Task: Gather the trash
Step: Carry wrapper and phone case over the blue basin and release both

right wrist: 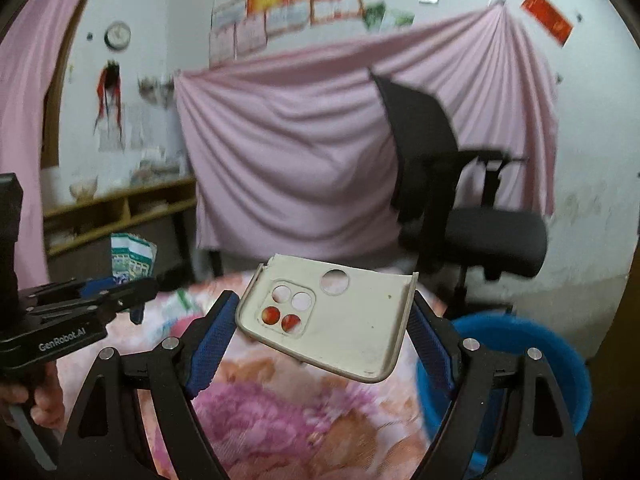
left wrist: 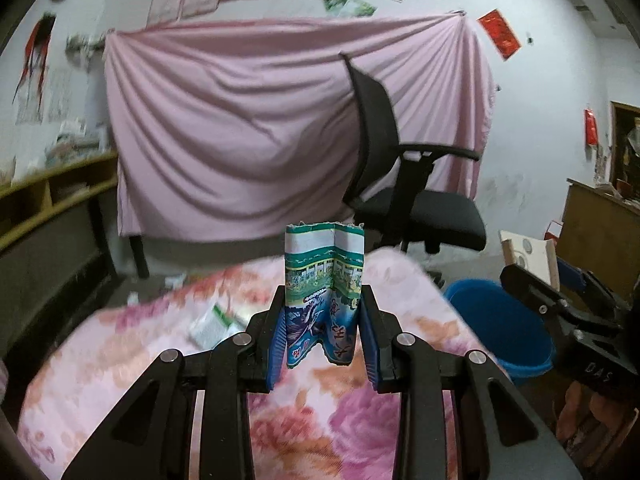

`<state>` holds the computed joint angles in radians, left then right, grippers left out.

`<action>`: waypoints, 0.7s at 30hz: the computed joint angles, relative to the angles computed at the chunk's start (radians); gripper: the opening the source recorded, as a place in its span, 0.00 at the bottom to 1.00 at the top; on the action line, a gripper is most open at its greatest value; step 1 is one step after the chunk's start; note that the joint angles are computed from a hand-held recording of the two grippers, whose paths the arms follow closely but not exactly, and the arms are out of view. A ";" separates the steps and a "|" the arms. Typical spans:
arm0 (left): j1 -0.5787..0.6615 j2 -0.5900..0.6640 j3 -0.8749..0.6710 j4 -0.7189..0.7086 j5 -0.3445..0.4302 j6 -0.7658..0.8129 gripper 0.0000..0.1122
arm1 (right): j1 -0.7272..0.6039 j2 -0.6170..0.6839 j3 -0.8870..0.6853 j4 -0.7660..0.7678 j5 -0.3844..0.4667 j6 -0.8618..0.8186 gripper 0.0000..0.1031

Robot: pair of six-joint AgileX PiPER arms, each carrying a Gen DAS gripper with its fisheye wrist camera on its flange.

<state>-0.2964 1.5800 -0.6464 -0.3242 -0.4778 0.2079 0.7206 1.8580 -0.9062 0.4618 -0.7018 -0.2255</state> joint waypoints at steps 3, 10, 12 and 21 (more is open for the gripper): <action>-0.066 -0.015 -0.022 -0.110 -0.021 0.130 0.25 | -0.008 -0.028 0.061 -0.019 -0.112 0.047 0.80; -0.201 0.006 -0.106 -0.284 -0.044 0.360 0.25 | -0.060 -0.068 0.116 -0.009 -0.189 0.083 0.81; -0.223 0.025 -0.138 -0.299 -0.040 0.394 0.25 | -0.076 -0.084 0.142 -0.010 -0.206 0.105 0.81; -0.289 0.187 -0.336 -0.391 0.070 0.505 0.26 | -0.230 -0.121 0.185 -0.108 -0.127 0.254 0.81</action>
